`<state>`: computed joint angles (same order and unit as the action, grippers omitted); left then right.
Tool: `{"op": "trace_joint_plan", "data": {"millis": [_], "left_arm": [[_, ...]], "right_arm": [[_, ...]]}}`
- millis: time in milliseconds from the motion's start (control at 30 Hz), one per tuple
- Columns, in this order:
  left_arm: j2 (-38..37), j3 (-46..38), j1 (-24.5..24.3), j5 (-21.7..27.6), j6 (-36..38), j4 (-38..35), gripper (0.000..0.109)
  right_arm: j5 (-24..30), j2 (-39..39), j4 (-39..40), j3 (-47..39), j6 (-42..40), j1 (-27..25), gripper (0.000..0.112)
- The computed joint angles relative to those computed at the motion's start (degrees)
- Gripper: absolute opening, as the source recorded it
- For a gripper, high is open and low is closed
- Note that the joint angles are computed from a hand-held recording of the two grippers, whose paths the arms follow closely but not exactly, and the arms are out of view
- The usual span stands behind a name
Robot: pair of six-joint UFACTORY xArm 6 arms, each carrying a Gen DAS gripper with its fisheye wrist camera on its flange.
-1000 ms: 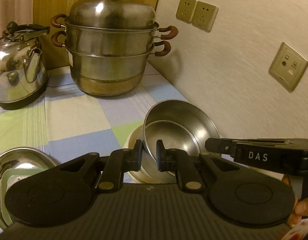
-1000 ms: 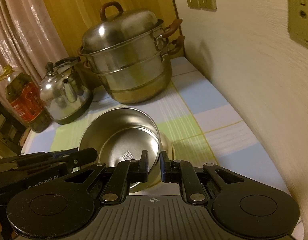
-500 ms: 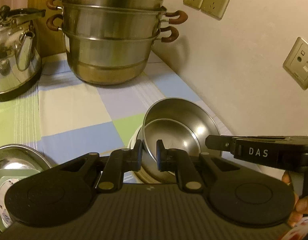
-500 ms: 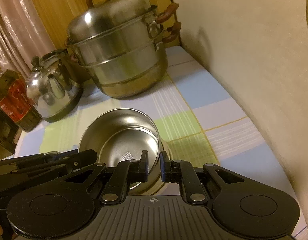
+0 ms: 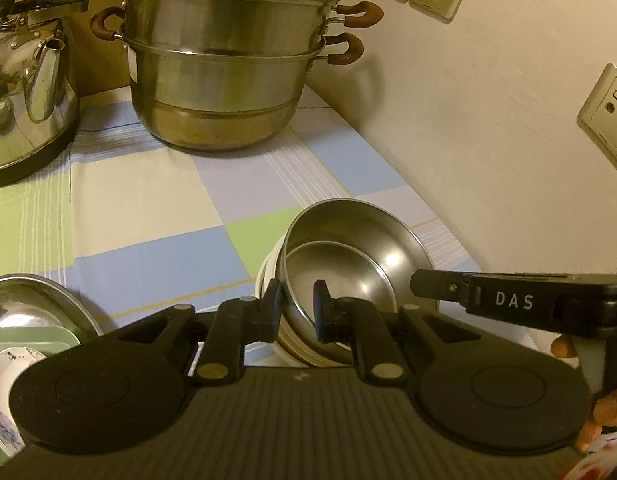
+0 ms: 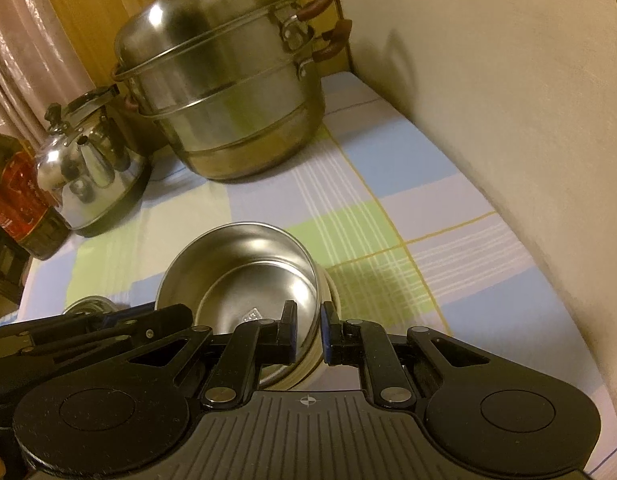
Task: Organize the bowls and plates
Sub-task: 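Lower the steel bowl into the cream bowl and open both grippers, then withdraw both grippers up and away from the bowl stack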
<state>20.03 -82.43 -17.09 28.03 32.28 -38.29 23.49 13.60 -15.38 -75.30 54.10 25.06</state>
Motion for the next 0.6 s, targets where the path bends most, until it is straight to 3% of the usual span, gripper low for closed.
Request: {"op": "trace_joint_plan", "data": {"millis": [133,200,267,467,600], "left_arm": [[-2.93,3.25,-0.51,-2.56,-0.67,0.65,0.013],[-5.40,5.98,-0.81,-4.47,-1.56,1.24,0.013],[-8.33,9.11,-0.99,-6.04,-3.51,2.99,0.013],[-20.04,21.29,-1.79,-9.61,-10.39,9.79,0.016],[-28.47,29.82,-2.69,-10.27,-19.51,17.78,0.020]], "right_arm": [[-1.39,-1.75,-1.88,1.95,1.91,-0.03,0.018],[-2.94,-3.26,-2.10,3.66,2.39,-0.09,0.041],[-5.34,-5.48,-2.71,6.35,3.31,-0.08,0.048],[-7.99,-13.03,2.11,14.16,-1.34,1.75,0.051],[-7.70,-19.14,1.74,19.77,-2.36,3.77,0.057]]}}
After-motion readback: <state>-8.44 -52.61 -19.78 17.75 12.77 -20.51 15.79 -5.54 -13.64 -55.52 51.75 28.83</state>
